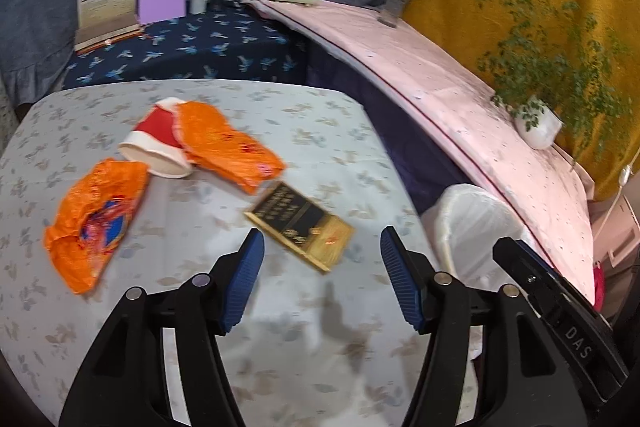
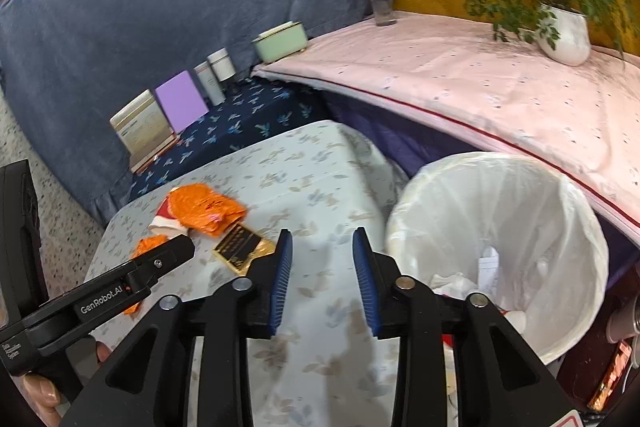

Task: Collect trash
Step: 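Move both grippers back to the orange plastic bags on the table, then grasp an orange plastic bag with each gripper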

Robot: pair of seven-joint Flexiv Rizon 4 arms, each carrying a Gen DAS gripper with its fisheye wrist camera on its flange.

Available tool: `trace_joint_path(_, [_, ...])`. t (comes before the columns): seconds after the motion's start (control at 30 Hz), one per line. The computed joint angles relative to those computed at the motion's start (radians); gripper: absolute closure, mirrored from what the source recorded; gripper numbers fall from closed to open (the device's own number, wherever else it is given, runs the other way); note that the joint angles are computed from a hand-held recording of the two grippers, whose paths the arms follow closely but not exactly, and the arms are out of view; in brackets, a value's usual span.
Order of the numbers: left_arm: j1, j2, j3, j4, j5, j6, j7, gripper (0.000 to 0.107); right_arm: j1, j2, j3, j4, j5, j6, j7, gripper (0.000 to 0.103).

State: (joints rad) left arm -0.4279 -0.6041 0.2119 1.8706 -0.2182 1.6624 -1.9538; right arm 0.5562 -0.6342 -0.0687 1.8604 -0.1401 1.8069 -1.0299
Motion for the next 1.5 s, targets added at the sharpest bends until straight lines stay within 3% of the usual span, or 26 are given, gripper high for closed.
trace_joint_path(0.5, [-0.108,0.023,0.278,0.155,-0.014,-0.011,-0.094,0.031,0.047,-0.079,0.075,-0.136,-0.103,-0.104,-0.005,0.065])
trace_joint_path(0.6, [-0.128,0.016,0.328,0.170,-0.007,-0.022,-0.117,0.023,0.073,-0.099,0.061,-0.167,-0.122,-0.120,0.002,0.055])
trace_joint_path(0.9, [-0.049,0.013,0.305,0.182,0.030,-0.057,-0.115,0.017,0.096,-0.170,0.054,-0.288,-0.187,-0.202,0.002,0.045])
trace_joint_path(1.2, [0.097,0.013,0.180,0.176,0.064,-0.076,-0.097,0.017,0.098,-0.261,0.058,-0.428,-0.247,-0.288,-0.012,0.040])
trace_joint_path(1.5, [0.182,-0.002,0.089,0.157,0.061,-0.075,-0.072,0.020,0.071,-0.352,0.098,-0.581,-0.269,-0.398,-0.059,0.039])
